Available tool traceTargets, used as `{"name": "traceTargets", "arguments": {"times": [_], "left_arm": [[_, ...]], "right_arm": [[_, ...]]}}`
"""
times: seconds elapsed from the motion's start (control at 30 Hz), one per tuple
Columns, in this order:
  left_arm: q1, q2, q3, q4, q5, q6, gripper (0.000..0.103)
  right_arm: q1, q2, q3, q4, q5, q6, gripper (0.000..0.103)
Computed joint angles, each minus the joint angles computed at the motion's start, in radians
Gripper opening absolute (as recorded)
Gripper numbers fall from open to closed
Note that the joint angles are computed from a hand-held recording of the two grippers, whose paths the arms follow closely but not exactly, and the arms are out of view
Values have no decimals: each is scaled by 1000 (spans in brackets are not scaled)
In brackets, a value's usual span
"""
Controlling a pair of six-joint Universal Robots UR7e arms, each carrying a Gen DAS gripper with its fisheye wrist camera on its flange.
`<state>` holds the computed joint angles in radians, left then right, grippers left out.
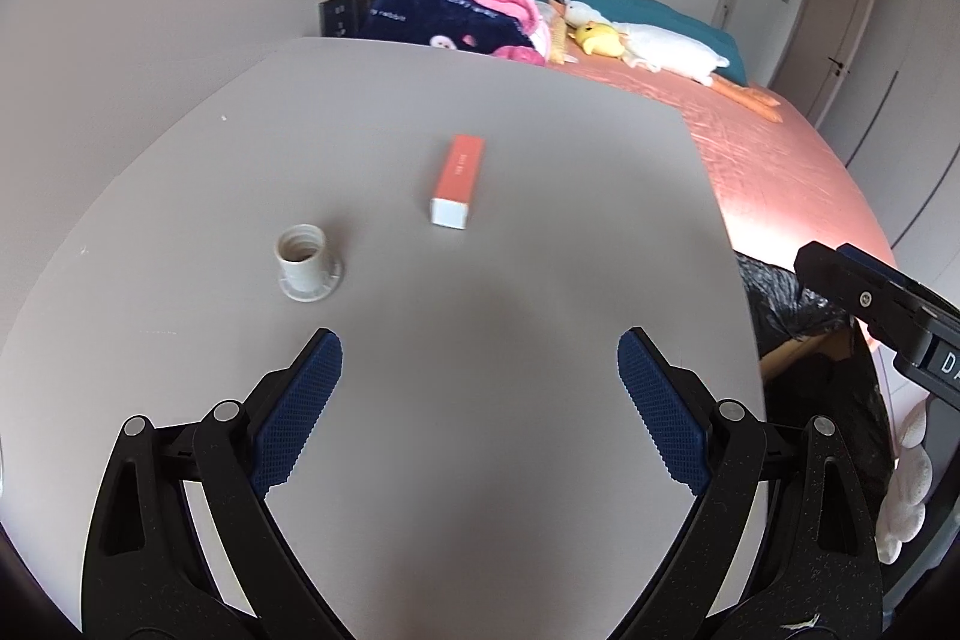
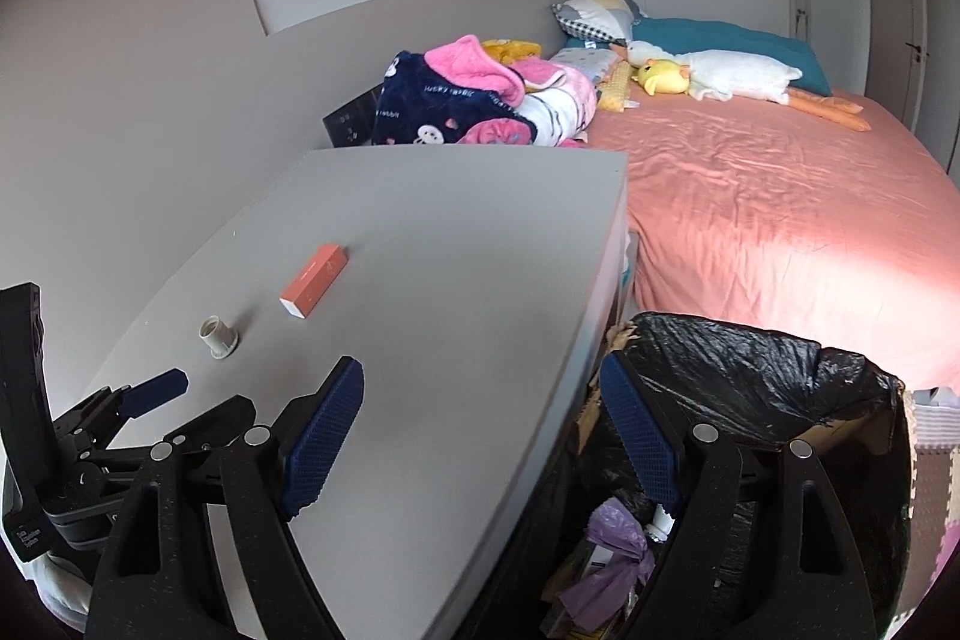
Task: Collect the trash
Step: 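Move both open tools over the desk toward the cup and box, then grasp the white cup with the left tool while the right tool grasps the pink box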
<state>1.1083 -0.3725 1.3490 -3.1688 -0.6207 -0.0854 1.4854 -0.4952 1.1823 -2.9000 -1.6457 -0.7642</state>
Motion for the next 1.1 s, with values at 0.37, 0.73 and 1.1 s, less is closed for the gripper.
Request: {"name": "traceTargets", "arguments": {"times": [0.37, 0.73, 1.1], "left_arm": [[41, -24, -3, -13, 57, -21, 86], [73, -40, -19, 41, 67, -66, 65], [87, -31, -41, 58, 69, -48, 35]], "right_arm": [[38, 82, -106, 112, -10, -15, 63], [61, 154, -198, 172, -41, -11, 59], [76, 206, -263, 213, -54, -15, 59]]}}
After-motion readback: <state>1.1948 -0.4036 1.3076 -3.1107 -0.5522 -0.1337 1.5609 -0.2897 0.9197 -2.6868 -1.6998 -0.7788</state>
